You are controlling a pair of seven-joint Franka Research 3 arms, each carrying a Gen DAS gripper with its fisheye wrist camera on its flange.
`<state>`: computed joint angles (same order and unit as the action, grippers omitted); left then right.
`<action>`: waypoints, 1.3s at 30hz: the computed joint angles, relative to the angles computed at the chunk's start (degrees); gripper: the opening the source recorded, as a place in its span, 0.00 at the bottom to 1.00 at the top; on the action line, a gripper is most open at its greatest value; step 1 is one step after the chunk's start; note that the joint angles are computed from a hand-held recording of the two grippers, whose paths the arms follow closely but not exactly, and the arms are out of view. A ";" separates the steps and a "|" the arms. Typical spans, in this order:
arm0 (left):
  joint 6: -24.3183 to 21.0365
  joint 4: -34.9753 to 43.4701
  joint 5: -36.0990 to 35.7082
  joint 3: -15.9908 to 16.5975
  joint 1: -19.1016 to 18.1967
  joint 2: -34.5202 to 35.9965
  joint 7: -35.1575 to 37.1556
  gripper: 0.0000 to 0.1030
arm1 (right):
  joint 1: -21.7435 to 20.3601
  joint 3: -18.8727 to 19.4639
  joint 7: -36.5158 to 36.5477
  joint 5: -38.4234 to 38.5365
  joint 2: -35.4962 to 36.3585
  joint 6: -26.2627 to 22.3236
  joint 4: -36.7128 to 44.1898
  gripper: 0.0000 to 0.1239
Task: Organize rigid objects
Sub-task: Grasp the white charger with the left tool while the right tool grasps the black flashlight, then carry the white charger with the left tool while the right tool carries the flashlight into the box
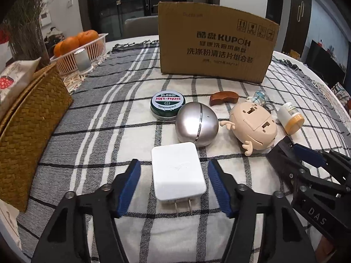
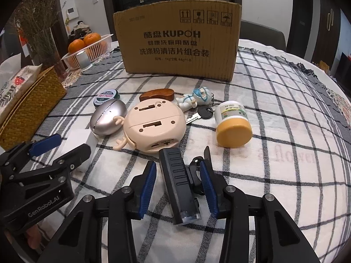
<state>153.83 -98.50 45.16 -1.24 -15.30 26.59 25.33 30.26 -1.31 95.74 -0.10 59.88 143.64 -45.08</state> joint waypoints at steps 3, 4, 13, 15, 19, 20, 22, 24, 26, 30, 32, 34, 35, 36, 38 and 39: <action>-0.30 0.72 -0.61 -0.22 0.16 0.62 0.66 0.50 | -0.17 0.15 0.18 0.33 1.52 -1.69 2.56 0.34; -0.24 0.88 -1.00 -0.38 0.31 0.78 1.12 0.48 | -0.15 0.08 0.27 0.31 1.62 -1.83 2.73 0.34; 3.13 -1.09 -1.21 -0.03 0.42 -0.29 1.71 0.43 | -0.35 0.39 1.31 0.93 -1.02 0.38 -1.82 0.27; 3.74 -1.74 -0.30 0.41 -0.03 -0.86 1.04 0.43 | -0.27 0.38 1.63 1.05 -2.44 1.79 -4.30 0.27; 5.03 -3.24 2.14 1.11 -0.73 -2.33 -0.91 0.43 | -0.07 0.20 2.13 1.03 -5.50 4.87 -9.42 0.27; 5.30 -3.51 2.68 1.13 -0.74 -2.65 -1.22 0.43 | 0.03 0.08 2.44 1.00 -6.38 5.76 -10.79 0.27; 5.55 -4.14 4.05 1.24 -0.91 -3.56 -2.17 0.43 | 0.12 -0.04 2.89 0.98 -7.87 7.31 -12.99 0.27; 5.93 -4.57 5.31 1.19 -0.88 -4.33 -3.07 0.43 | 0.45 -0.46 3.59 0.70 -9.30 8.89 -14.98 0.27; 6.13 -4.76 6.27 1.02 -0.71 -5.05 -3.65 0.43 | 0.66 -0.77 4.35 0.51 -10.59 10.13 -16.54 0.27; 6.57 -4.34 7.30 0.61 -0.02 -6.00 -4.04 0.43 | 1.09 -1.58 6.09 -0.17 -11.74 11.09 -17.13 0.27; 7.11 -3.95 7.60 0.44 0.40 -6.17 -4.10 0.43 | 1.12 -1.67 6.86 -0.31 -11.78 11.19 -16.33 0.27; 7.46 -3.11 7.50 0.24 0.83 -6.08 -3.49 0.43 | 1.26 -1.94 7.55 -0.66 -11.76 11.48 -15.68 0.27; 7.70 -2.65 7.65 0.30 0.91 -5.97 -3.42 0.43 | 1.49 -2.29 8.12 -0.98 -11.60 11.67 -15.02 0.27; 7.99 -1.99 7.76 0.36 1.04 -5.80 -3.14 0.43 | 1.57 -2.42 8.39 -1.23 -11.66 11.99 -14.91 0.27; 8.53 -0.96 8.08 0.65 1.09 -5.51 -3.06 0.43 | 1.81 -2.88 9.18 -1.79 -10.94 11.67 -12.86 0.27; 8.79 -0.37 8.90 1.14 0.82 -5.34 -3.71 0.43 | 1.66 -2.73 9.28 -1.81 -10.66 11.55 -12.06 0.27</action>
